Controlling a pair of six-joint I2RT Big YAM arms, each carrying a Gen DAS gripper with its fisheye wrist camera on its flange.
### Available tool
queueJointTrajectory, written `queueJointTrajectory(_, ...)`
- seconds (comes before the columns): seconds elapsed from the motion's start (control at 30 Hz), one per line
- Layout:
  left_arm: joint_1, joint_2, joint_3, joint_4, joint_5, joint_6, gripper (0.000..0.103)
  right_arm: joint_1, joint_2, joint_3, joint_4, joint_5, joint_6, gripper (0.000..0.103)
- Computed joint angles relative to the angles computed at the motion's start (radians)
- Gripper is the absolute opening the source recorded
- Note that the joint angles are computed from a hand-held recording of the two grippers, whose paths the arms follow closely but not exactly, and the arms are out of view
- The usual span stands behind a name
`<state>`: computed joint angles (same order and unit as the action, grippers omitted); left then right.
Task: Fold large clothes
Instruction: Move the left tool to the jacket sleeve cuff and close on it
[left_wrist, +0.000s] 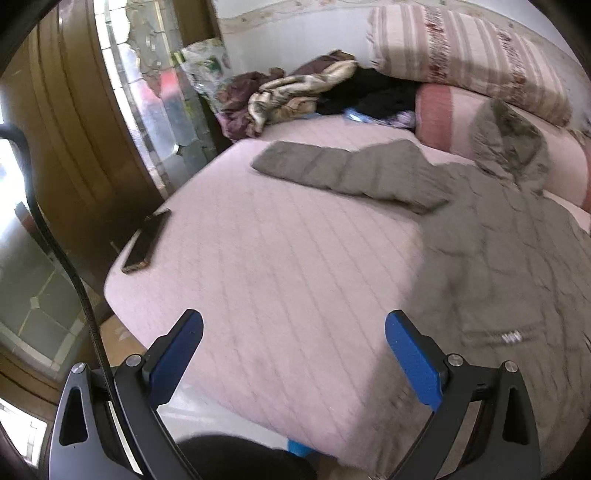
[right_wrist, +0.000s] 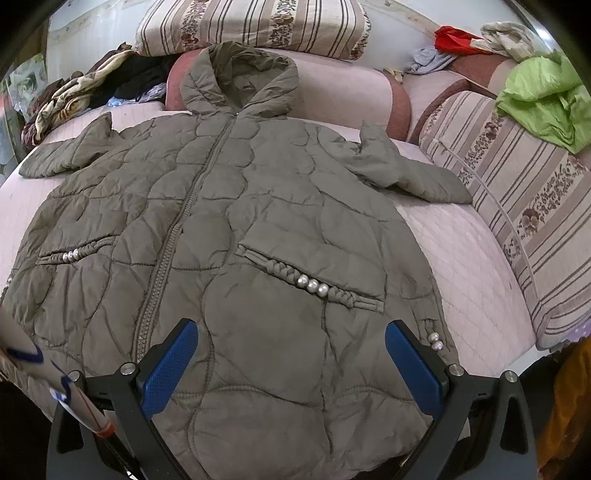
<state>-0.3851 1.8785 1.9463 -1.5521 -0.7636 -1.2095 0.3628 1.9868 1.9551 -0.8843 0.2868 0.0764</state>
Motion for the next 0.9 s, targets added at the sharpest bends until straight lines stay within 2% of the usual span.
queueJointTrajectory(0.1, 0.052, -0.030, -0.033, 0.025, -0.005, 0.021, 0.099, 0.004, 0.018, 0.036, -0.008, -0.004, -0.008, 0.103)
queueJointTrajectory(0.27, 0.189, -0.071, -0.085, 0.147, 0.080, 0.094, 0.099, 0.011, 0.061, 0.115, -0.035, -0.017, -0.009, 0.103)
queueJointTrajectory(0.43, 0.331, -0.045, -0.084, 0.302, 0.181, 0.227, 0.082, 0.012, 0.109, 0.187, -0.064, -0.012, -0.006, 0.103)
queueJointTrajectory(0.53, 0.416, -0.010, -0.072, 0.404, 0.296, 0.262, 0.075, 0.008, 0.141, 0.229, -0.087, -0.007, 0.001, 0.103)
queueJointTrajectory(0.67, 0.507, 0.065, -0.024, 0.493, 0.429, 0.234, 0.075, 0.001, 0.190, 0.301, -0.127, 0.008, 0.014, 0.103)
queueJointTrajectory(0.8, 0.570, 0.138, 0.011, 0.582, 0.547, 0.170, 0.075, -0.006, 0.237, 0.369, -0.166, 0.028, 0.022, 0.103)
queueJointTrajectory(0.9, 0.595, 0.164, 0.004, 0.649, 0.600, 0.116, 0.075, -0.011, 0.271, 0.421, -0.195, 0.045, 0.027, 0.103)
